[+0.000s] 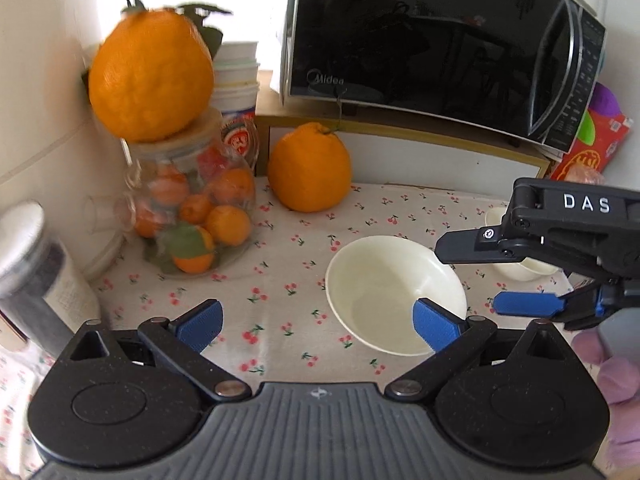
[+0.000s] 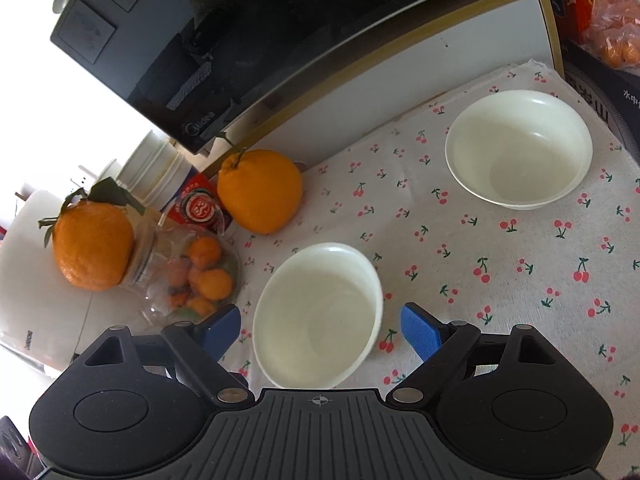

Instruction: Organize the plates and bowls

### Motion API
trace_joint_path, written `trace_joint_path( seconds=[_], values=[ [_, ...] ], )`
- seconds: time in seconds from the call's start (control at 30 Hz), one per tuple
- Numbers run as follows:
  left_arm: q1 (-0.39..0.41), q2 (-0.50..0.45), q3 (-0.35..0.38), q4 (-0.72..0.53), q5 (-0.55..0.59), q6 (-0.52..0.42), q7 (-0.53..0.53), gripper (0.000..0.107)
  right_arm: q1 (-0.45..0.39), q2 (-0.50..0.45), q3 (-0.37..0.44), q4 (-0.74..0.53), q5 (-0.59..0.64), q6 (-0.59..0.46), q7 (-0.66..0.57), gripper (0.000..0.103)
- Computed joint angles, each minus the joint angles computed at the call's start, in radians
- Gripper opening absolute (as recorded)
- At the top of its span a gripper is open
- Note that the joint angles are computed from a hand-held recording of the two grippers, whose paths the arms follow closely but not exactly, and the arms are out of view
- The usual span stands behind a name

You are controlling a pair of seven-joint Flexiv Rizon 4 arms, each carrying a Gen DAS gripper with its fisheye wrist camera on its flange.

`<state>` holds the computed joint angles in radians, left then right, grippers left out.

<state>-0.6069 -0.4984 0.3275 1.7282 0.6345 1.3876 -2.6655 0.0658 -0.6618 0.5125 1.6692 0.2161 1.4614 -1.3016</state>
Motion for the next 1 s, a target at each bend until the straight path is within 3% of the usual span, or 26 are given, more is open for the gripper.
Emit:
trace_joint_path(
  seconds=[0.17, 0.47, 0.67, 1.0],
  values=[
    [0.029, -0.032, -0.032, -0.006, -0.070, 0.019, -0.002, 0.089, -0.002, -0.032, -0.002, -0.010, 0.002, 0.026, 0.004, 0.089],
    [0.018, -0.079, -0.020, -0.003, -0.191, 0.048, 0.029, 0.074, -0.019, -0.064, 0.010, -0.005, -0.031, 0.050, 0.020, 0.089],
    [0.004, -0.097, -0.007, 0.003, -0.254, 0.063, 0.067, 0.067, -0.013, -0.073, -0.001, -0.003, -0.058, 0.052, 0.045, 0.089],
    [0.020, -0.107, -0.036, 0.037, -0.391, 0.105, 0.169, 0.045, 0.012, -0.076, -0.037, 0.014, -0.108, 0.080, 0.096, 0.085]
  ],
)
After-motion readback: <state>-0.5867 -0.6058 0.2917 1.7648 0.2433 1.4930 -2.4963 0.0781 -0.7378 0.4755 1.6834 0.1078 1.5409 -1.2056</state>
